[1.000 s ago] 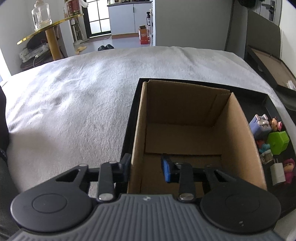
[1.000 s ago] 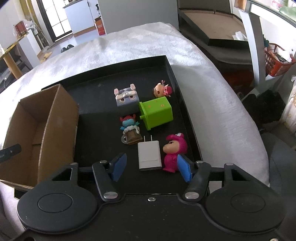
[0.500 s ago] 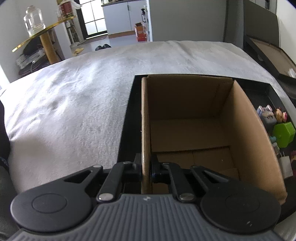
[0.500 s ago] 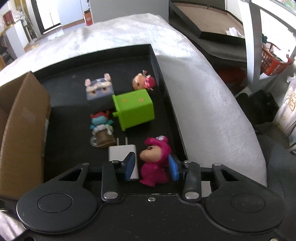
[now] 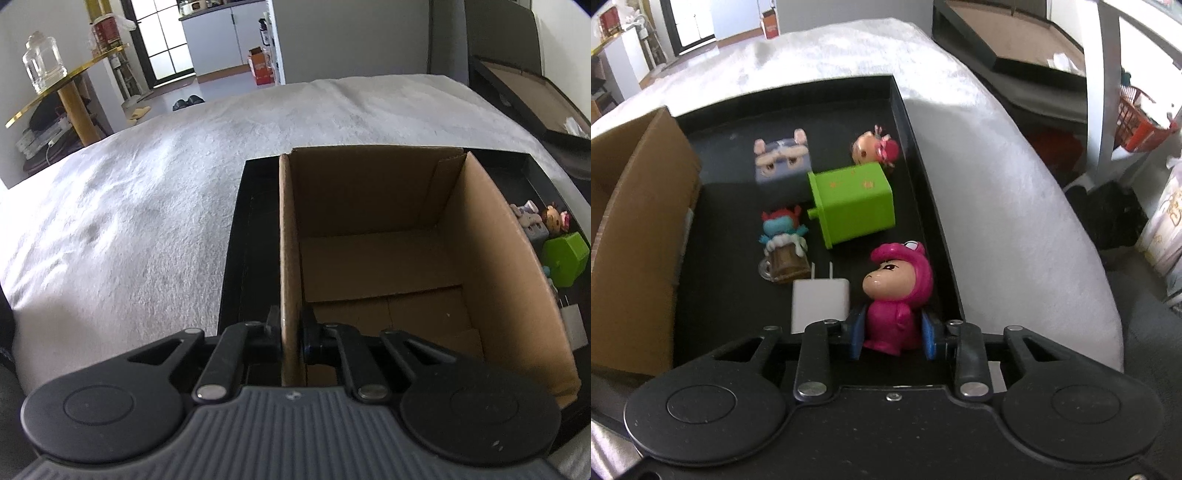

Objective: Organize rigid objects
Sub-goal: 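Close the right gripper on the pink figurine while the left gripper grips the box wall, then carry the pink figurine into the box and open the right gripper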

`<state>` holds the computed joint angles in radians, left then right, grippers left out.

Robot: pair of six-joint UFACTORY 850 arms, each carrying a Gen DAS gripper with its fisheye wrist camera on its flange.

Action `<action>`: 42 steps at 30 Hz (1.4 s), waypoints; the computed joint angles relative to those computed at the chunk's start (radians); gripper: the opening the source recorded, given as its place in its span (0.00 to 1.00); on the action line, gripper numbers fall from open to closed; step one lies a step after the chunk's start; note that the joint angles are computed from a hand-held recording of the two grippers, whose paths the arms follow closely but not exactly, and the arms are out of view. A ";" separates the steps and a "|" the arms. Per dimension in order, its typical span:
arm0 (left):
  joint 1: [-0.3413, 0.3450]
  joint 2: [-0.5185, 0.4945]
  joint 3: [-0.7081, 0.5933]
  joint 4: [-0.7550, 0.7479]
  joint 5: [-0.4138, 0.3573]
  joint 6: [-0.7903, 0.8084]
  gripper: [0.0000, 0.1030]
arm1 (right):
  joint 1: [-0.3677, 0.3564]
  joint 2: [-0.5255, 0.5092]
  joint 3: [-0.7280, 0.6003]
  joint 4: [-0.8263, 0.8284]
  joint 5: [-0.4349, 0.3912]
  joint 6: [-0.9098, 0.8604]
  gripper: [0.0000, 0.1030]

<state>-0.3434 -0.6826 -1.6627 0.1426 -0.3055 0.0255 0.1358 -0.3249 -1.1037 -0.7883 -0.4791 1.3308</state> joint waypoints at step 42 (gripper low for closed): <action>0.031 0.027 0.045 -0.403 0.017 0.331 0.09 | 0.160 -0.033 -0.193 -0.281 0.027 0.001 0.29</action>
